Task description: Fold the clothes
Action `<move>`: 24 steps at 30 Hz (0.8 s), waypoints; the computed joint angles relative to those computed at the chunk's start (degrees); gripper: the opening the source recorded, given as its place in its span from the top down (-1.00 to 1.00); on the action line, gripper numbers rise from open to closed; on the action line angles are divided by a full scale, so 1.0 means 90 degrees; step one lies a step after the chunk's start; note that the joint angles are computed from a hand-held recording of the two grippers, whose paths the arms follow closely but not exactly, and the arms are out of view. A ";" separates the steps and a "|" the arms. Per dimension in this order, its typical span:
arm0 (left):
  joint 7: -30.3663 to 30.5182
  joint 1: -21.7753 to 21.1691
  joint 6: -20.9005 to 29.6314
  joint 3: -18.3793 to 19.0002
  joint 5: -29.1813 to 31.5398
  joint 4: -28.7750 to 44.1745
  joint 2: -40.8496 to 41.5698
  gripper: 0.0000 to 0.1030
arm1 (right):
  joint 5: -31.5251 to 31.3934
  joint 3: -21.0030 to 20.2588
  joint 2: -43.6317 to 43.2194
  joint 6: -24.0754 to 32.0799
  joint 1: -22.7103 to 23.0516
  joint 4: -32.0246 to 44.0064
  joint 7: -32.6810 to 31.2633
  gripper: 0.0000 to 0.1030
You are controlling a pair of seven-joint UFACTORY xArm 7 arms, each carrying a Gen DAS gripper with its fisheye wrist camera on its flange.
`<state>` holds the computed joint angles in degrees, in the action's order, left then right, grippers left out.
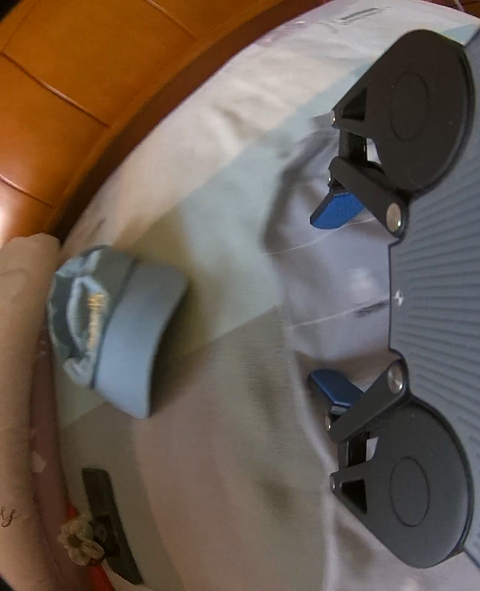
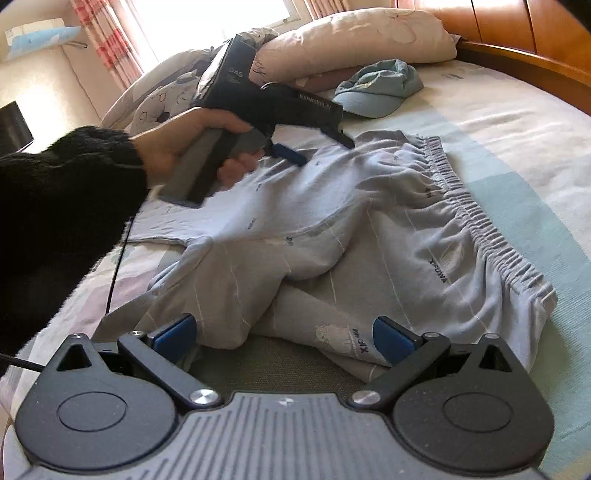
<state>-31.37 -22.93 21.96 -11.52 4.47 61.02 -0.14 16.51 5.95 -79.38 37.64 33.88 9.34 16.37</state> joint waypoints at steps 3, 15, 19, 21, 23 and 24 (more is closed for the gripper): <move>0.0010 0.0012 0.0016 0.0018 0.0064 0.0081 0.0028 -0.61 | 0.0014 -0.0021 0.0002 -0.0043 -0.0012 -0.0022 0.0016 -1.00; 0.2605 -0.0592 0.1070 0.0240 -0.3293 -0.0600 -0.1160 -0.67 | 0.0047 -0.0085 -0.0056 -0.0242 0.0055 -0.0099 0.0044 -1.00; 0.1919 -0.0276 0.0508 -0.0061 -0.2290 -0.0641 -0.0884 -0.66 | 0.0035 -0.0078 0.0000 -0.0248 0.0061 -0.0089 0.0052 -1.00; 0.1334 -0.0102 0.0266 -0.0128 -0.1669 -0.0536 -0.0672 -0.66 | 0.0025 -0.0073 0.0022 -0.0256 0.0063 -0.0086 0.0051 -1.00; 0.0957 -0.0053 0.0505 -0.0174 -0.1196 -0.0457 -0.0745 -0.66 | 0.0012 -0.0062 0.0066 -0.0243 0.0046 -0.0062 0.0067 -1.00; 0.0797 -0.0036 0.0645 -0.0196 -0.0987 -0.0413 -0.0789 -0.66 | 0.0005 -0.0045 0.0064 -0.0239 0.0040 -0.0054 0.0079 -1.00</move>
